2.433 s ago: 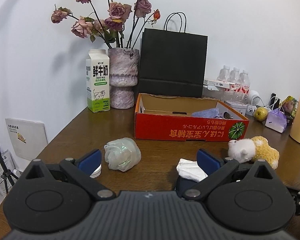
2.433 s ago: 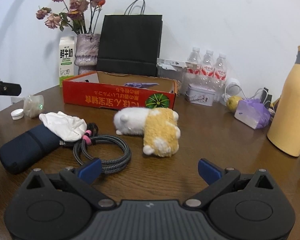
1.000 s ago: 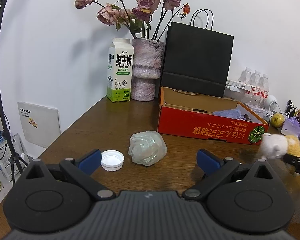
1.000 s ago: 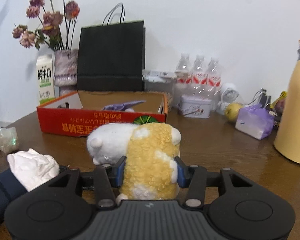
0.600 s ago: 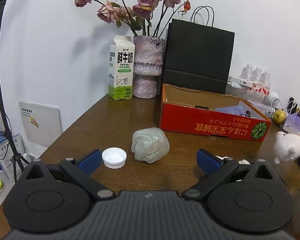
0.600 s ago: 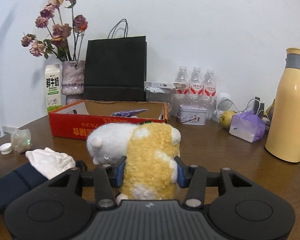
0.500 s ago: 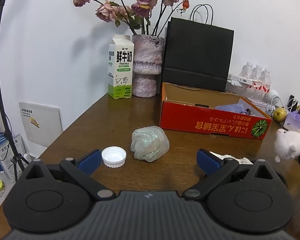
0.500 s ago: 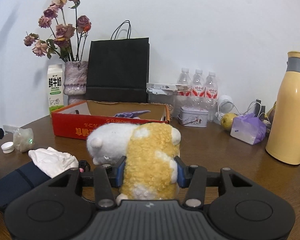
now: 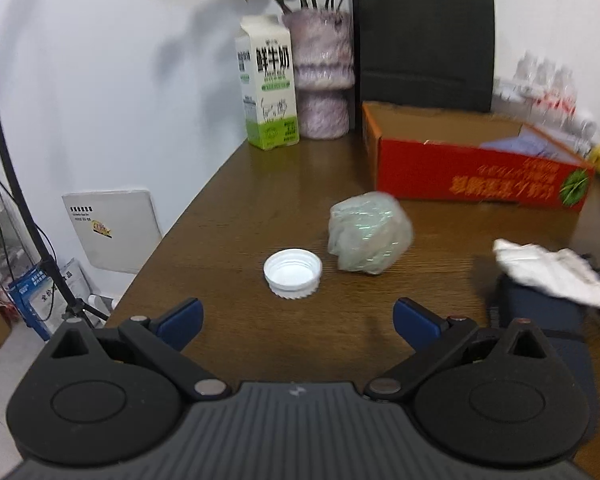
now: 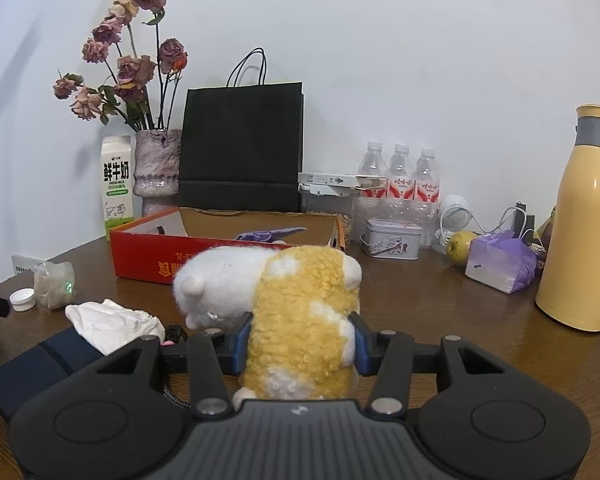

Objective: Organize objects
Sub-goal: 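Grasp the white bottle cap with the left tool while right holds plush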

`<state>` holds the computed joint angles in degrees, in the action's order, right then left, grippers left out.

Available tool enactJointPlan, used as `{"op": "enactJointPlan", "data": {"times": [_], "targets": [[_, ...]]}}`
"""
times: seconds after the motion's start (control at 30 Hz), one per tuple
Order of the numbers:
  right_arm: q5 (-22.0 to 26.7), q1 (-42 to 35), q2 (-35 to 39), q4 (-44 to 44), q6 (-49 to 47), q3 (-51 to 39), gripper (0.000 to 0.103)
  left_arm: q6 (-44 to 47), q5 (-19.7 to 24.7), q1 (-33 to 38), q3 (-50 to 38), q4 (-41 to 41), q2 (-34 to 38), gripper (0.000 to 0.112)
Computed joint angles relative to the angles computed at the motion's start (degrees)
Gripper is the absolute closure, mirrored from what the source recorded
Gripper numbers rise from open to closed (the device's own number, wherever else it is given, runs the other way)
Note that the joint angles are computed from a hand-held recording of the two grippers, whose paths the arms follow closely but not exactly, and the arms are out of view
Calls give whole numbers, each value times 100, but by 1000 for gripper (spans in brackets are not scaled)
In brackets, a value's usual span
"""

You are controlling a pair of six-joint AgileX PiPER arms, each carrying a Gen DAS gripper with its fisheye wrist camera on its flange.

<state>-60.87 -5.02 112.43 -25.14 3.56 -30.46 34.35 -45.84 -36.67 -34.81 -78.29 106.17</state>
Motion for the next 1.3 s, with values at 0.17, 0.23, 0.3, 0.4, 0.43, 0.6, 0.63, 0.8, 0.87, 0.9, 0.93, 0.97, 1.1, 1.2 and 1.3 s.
{"op": "enactJointPlan", "data": {"times": [0.17,0.23,0.3,0.4,0.43,0.6,0.63,0.8,0.87,0.9,0.93,0.97,1.1,1.2,1.3], "targets": [[-11,1,4,31,0,6,56,475,311,724,-608,-68,495,9],[37,-4,6,13,24,-21,56,338,512,1000,-734,150,605,15],[77,-3,1,0,42,-43,56,-51,708,1203,-721,604,620,24],[127,4,-2,-7,62,-70,56,-724,701,1273,-506,1274,542,67],[142,6,-3,-10,67,-77,56,-935,678,1269,-413,1465,493,71],[61,10,5,27,16,-40,56,-1406,178,837,-7,1516,330,72],[44,9,7,31,0,-31,56,-1442,15,684,79,1402,268,72],[-27,-42,5,-46,50,-8,56,-1930,-947,-297,572,949,62,72],[-73,-54,-5,-66,60,17,56,-2075,-1306,-693,671,732,44,71],[-91,-66,-12,-88,76,27,56,-2094,-1456,-918,674,542,70,72],[-112,-81,-18,-111,92,40,56,-2082,-1509,-1043,652,442,84,71],[-130,-95,-23,-131,106,52,56,-2075,-1545,-1191,636,354,98,71],[-189,-122,-63,-211,138,125,56,-1876,-1736,-1738,437,-46,192,71],[-285,-153,-103,-268,164,203,56,-1773,-1807,-2001,286,-193,281,71],[-340,-197,-150,-356,221,267,56,-1652,-1851,-2168,129,-283,327,71]]}}
